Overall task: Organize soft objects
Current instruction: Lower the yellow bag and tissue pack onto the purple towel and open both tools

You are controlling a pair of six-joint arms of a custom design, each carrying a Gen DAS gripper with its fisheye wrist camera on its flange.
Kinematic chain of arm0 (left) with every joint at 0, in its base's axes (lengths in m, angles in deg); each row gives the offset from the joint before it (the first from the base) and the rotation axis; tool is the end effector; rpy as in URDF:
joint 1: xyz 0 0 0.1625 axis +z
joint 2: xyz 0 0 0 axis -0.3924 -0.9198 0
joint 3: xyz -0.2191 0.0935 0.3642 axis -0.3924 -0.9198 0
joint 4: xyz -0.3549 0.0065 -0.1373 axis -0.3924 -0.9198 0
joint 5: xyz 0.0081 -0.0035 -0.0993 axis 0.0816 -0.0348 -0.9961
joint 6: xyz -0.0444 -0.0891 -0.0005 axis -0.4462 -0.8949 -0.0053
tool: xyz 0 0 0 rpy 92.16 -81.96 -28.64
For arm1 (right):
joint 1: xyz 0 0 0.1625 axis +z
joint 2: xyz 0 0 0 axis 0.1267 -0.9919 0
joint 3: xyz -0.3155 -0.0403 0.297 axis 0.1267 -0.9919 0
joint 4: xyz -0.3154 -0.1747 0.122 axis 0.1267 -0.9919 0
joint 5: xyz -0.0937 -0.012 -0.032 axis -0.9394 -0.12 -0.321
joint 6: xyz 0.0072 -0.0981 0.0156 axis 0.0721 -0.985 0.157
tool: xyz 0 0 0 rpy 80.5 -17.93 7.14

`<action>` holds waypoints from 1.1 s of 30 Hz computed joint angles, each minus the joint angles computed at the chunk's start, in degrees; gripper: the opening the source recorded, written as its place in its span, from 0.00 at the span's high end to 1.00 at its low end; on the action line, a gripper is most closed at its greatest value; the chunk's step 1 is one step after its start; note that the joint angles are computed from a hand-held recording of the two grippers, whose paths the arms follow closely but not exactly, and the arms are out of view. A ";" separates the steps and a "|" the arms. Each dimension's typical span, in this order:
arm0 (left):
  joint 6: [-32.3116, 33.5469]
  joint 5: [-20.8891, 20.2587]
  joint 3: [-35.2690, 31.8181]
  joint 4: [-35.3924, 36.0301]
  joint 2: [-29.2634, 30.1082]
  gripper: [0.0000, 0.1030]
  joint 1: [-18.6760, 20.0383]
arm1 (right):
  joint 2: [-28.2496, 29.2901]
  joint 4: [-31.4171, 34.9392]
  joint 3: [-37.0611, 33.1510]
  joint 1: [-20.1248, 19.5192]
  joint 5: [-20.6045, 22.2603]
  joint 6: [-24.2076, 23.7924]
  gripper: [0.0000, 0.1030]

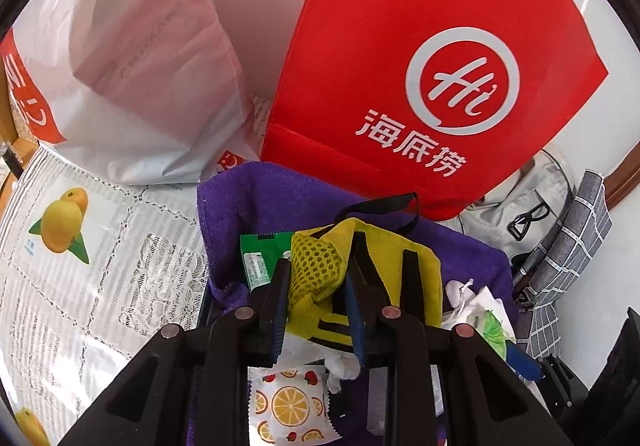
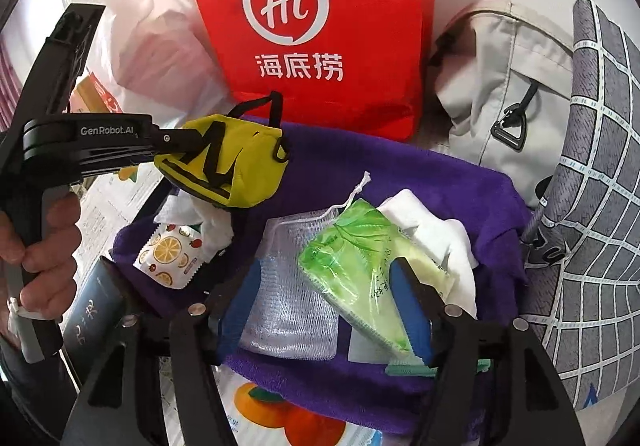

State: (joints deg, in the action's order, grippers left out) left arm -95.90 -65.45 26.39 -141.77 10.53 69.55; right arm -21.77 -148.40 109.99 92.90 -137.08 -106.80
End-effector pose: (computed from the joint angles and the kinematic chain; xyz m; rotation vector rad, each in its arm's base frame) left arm -0.2792 -0.5548 0.0999 0.5288 2.7075 -0.5578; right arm 0.1501 -0.4247 0.2321 0.2680 -2.3289 0.8270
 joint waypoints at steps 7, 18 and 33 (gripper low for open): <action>-0.52 -0.34 -0.39 0.94 0.36 0.76 0.34 | -1.10 0.09 0.33 0.43 2.70 0.98 0.31; -1.48 0.21 -1.66 4.44 2.09 0.75 -0.40 | -4.74 -4.88 1.86 1.10 -0.20 3.19 0.31; -1.35 3.18 -0.23 4.35 1.04 0.48 -3.90 | -6.03 -7.43 2.31 1.86 -2.68 2.58 0.31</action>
State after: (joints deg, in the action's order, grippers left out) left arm -97.26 -62.27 26.15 -137.42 11.56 65.65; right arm -27.80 -155.83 112.30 94.76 -139.76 -104.22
